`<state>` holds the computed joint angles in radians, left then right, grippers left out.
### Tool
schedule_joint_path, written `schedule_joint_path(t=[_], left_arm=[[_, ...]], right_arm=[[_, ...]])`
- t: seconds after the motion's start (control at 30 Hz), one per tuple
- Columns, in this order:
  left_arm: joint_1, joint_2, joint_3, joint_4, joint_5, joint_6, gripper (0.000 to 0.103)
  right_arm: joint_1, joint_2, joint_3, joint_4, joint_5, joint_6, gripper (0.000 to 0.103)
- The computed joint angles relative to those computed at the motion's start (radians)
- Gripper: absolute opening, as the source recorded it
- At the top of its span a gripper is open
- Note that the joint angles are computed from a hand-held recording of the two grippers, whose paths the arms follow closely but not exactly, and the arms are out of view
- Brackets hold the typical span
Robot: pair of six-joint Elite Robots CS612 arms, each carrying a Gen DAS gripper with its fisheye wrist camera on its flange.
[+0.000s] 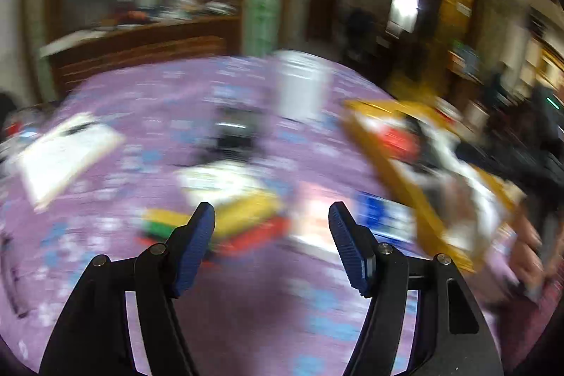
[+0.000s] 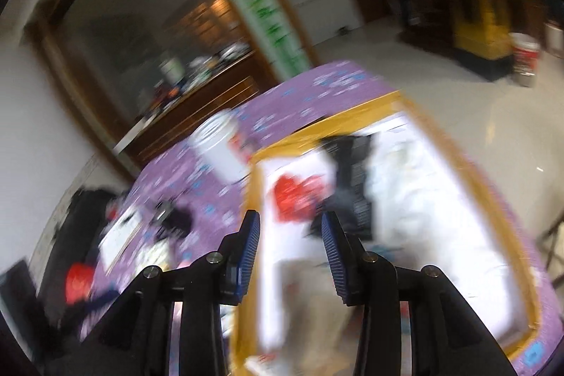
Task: Organize soft objects
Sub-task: 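Withdraw both tools from the box back over the table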
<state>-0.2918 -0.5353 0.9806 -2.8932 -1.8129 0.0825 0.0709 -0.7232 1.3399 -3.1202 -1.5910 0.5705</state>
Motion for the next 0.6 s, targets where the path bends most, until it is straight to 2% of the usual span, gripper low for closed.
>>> schedule_joint_path(t=[0.07, 0.1, 0.23, 0.33, 0.4, 0.6], left_arm=[[0.005, 0.024, -0.037, -0.002, 0.064, -0.046, 0.066], [0.01, 0.034, -0.055, 0.013, 0.047, -0.068, 0.066], [0.032, 0.058, -0.113, 0.098, -0.049, -0.146, 0.066], [0.041, 0.063, -0.124, 0.112, -0.077, -0.188, 0.066], [0.045, 0.065, -0.128, 0.119, -0.091, -0.204, 0.066], [0.047, 0.075, -0.151, 0.157, -0.091, -0.213, 0.066]], right_arm=[[0.003, 0.017, -0.032, 0.039, 0.091, -0.058, 0.042], [0.008, 0.027, -0.056, 0.081, 0.14, -0.092, 0.042], [0.036, 0.053, -0.126, 0.208, 0.253, -0.156, 0.042], [0.051, 0.081, -0.207, 0.343, 0.335, -0.153, 0.042], [0.065, 0.11, -0.286, 0.448, 0.312, -0.151, 0.042], [0.073, 0.226, -0.513, 0.641, 0.19, -0.13, 0.042]])
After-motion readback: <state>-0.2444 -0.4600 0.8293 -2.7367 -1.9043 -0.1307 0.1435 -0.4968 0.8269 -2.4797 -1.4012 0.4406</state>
